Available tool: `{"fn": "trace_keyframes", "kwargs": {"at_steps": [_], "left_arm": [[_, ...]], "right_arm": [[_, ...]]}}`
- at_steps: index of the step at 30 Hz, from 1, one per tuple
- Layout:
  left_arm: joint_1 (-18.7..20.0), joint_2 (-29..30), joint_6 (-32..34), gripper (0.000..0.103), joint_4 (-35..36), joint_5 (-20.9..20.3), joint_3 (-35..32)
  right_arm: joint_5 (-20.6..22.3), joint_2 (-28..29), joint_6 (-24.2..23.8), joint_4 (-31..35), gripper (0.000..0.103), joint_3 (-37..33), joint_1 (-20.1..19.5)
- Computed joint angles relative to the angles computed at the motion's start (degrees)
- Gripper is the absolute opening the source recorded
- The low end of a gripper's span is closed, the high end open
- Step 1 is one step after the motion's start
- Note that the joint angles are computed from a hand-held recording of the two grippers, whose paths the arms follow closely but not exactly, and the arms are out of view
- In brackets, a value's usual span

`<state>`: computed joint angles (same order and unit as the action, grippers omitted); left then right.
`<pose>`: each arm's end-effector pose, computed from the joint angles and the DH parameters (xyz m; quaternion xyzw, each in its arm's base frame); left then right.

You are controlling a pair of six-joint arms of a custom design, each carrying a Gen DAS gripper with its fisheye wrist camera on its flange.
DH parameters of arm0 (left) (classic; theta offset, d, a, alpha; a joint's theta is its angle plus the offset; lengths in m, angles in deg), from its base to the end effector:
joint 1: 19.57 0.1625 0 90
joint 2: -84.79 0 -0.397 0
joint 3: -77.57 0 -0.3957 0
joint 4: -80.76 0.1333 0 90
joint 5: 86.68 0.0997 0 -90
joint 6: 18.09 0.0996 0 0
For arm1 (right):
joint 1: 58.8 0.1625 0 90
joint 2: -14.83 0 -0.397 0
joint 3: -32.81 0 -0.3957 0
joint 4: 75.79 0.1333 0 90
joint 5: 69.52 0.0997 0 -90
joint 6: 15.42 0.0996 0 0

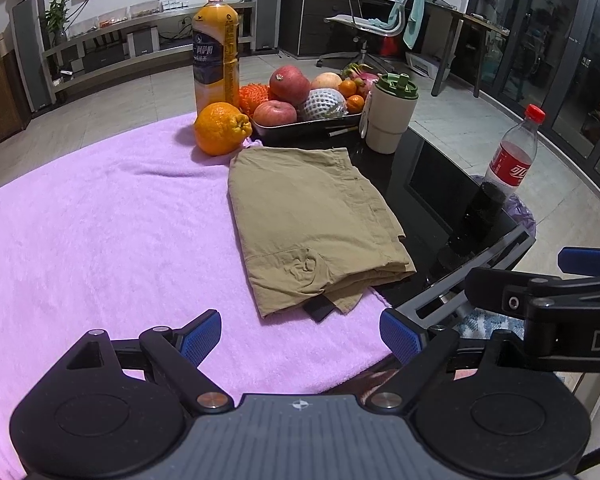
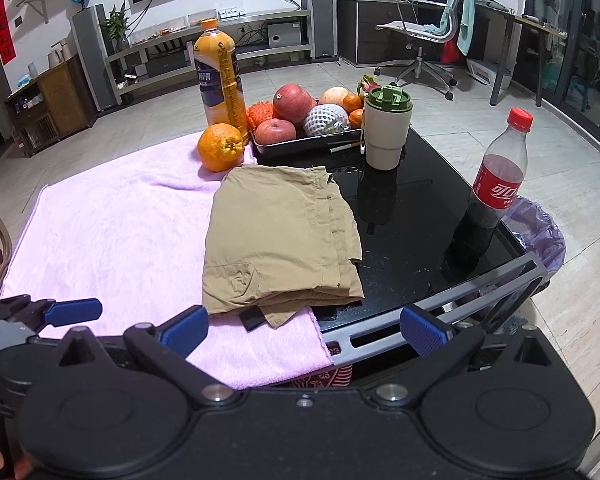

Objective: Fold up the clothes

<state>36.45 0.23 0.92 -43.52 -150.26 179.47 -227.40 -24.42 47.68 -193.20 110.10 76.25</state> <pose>-0.1527 -0.5443 0.3835 0.3995 0.8768 -0.1716 0.2054 0.5316 -0.4727 0.1146 -0.0785 -0.8239 0.4051 0.3884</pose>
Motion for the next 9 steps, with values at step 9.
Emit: {"fn": "trace_keyframes", "kwargs": {"at_steps": [9], "left_arm": [[-0.4,-0.7,1.9,0.093,-3.9,0.7,2.1]], "right_arm": [[0.4,-0.1,-1.2,-2.7,0.103,1.0,-0.2]]}}
